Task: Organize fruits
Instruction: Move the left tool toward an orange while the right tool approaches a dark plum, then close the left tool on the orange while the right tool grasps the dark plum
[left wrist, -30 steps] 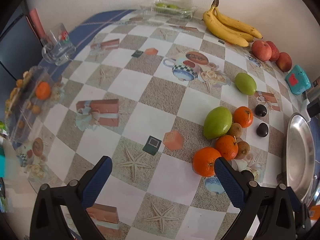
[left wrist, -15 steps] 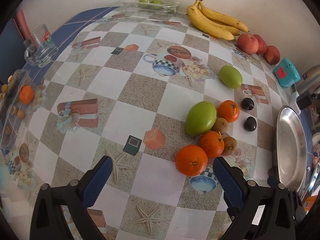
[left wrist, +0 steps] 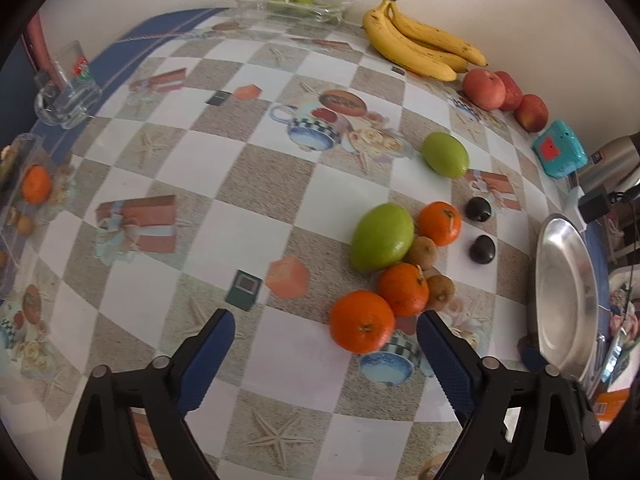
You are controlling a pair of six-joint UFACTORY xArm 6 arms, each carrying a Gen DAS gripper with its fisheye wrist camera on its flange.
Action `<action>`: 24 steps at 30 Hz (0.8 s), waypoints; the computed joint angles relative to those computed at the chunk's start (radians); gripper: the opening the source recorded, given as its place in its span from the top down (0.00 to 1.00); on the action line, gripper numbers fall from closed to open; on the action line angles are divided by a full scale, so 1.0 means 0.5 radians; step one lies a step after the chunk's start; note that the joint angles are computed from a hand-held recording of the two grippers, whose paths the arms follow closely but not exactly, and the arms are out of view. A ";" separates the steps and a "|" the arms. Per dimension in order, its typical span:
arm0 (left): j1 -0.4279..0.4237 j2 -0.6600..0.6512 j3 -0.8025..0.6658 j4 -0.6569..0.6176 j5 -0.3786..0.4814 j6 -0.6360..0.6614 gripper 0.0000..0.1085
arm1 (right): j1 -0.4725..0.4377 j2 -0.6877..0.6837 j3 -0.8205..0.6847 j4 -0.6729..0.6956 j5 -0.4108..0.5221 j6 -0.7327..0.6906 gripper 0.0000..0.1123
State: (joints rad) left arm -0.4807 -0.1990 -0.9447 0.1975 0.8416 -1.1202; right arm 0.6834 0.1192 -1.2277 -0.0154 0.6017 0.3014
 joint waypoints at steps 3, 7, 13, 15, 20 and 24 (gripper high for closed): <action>0.011 0.003 0.034 -0.100 -0.090 0.065 0.20 | 0.001 0.030 -0.026 0.099 0.037 -0.086 0.31; 0.015 0.020 0.049 -0.194 -0.156 0.127 0.24 | 0.009 0.070 -0.060 0.184 0.087 -0.173 0.45; 0.031 0.041 0.067 -0.340 -0.212 0.226 0.32 | 0.019 0.120 -0.102 0.242 0.116 -0.239 0.59; 0.030 0.056 0.057 -0.350 -0.203 0.240 0.34 | 0.014 0.137 -0.116 0.258 0.125 -0.244 0.61; 0.021 0.090 0.025 -0.316 -0.182 0.261 0.40 | 0.011 0.149 -0.130 0.300 0.124 -0.277 0.67; 0.021 0.101 0.016 -0.325 -0.163 0.285 0.46 | 0.015 0.163 -0.145 0.304 0.142 -0.291 0.71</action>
